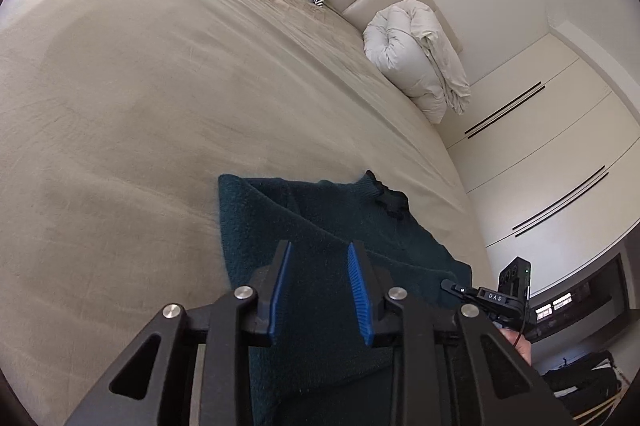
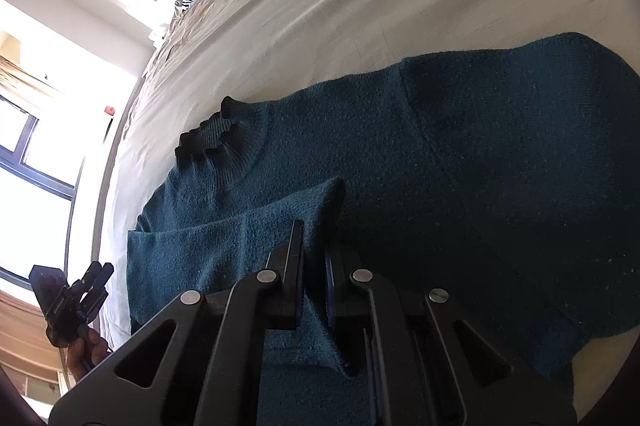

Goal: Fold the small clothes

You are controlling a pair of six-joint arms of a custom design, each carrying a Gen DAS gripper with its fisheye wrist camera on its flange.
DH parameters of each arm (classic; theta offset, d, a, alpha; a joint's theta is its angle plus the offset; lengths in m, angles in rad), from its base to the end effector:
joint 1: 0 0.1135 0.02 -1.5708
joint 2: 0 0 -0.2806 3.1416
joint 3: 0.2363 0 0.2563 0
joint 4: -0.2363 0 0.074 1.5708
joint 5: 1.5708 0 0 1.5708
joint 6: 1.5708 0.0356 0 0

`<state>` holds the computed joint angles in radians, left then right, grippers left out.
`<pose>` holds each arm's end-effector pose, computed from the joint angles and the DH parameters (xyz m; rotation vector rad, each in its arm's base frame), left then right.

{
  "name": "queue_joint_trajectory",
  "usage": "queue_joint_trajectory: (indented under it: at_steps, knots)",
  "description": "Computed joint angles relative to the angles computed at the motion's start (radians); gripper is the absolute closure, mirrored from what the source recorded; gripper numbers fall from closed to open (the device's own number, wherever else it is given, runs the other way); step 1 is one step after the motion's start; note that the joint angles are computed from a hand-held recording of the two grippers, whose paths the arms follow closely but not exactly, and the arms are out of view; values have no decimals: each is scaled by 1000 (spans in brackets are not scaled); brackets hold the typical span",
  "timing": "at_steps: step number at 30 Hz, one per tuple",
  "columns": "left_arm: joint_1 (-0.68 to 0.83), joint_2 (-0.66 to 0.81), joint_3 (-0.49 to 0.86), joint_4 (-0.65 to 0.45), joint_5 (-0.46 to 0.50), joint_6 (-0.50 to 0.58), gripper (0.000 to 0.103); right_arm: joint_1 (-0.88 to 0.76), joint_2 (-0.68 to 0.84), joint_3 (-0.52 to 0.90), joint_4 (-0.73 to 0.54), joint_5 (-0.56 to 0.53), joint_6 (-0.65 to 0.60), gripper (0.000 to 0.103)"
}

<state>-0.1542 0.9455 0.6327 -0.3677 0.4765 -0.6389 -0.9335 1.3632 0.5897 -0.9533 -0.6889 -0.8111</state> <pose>0.1886 -0.0458 0.2550 -0.2963 2.3206 -0.9488 0.1173 -0.1204 0.1567 0.2325 2.5989 0.7578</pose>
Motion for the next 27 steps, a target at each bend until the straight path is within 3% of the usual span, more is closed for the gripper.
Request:
queue_joint_trajectory:
  at_steps: [3, 5, 6, 7, 9, 17, 22, 27]
  knots:
    - [51, 124, 10, 49, 89, 36, 73, -73, 91, 62, -55, 14, -96, 96]
    - [76, 204, 15, 71, 127, 54, 73, -56, 103, 50, -28, 4, -72, 96]
    - [85, 235, 13, 82, 133, 64, 77, -57, 116, 52, -24, 1, -71, 96]
    - [83, 249, 6, 92, 126, 68, 90, -49, 114, 45, -15, -2, -58, 96]
    - [83, 244, -12, 101, 123, 72, 93, -48, 123, 43, -8, -5, -57, 96]
    - [4, -9, -96, -50, 88, 108, 93, -77, 125, 46, -20, -5, -81, 96]
    - [-7, -205, -141, -168, 71, 77, 92, -93, 114, 44, -25, -8, -84, 96]
    - [-160, -358, -132, -301, -76, 8, 92, -113, 133, 64, -57, -9, -89, 95]
